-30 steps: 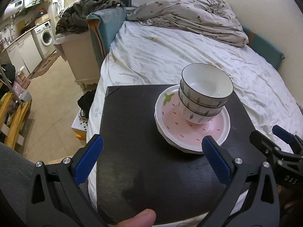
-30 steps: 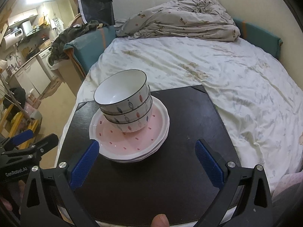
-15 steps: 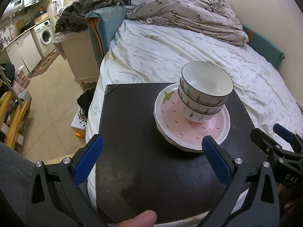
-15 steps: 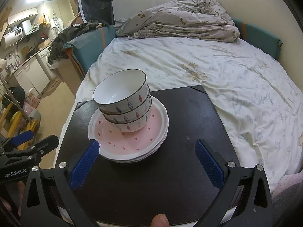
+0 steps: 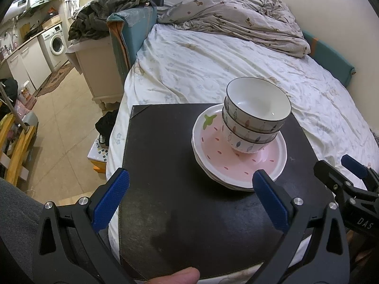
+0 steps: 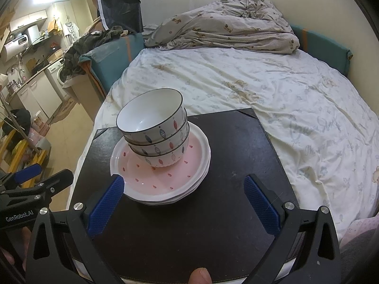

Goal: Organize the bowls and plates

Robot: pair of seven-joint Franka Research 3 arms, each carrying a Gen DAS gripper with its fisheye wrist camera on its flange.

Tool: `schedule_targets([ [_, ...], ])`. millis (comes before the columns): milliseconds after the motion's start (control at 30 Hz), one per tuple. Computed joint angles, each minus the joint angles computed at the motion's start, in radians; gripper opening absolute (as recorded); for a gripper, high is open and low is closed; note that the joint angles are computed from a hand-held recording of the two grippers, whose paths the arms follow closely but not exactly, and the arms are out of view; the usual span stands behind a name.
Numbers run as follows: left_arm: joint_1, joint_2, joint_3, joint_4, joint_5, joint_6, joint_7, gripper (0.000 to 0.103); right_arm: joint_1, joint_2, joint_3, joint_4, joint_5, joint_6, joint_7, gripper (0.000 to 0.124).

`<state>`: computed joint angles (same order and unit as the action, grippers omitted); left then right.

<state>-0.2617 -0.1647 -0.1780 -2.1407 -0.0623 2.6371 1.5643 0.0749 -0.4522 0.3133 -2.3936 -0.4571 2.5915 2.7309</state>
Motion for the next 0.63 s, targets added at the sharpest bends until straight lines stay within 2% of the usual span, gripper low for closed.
schedule_targets([
  [633,0.001,0.006,-0.001,0.006,-0.003,-0.005,-0.006,0.103,0.002,0.004,0.003,0.006,-0.011,0.0,0.005,0.103],
])
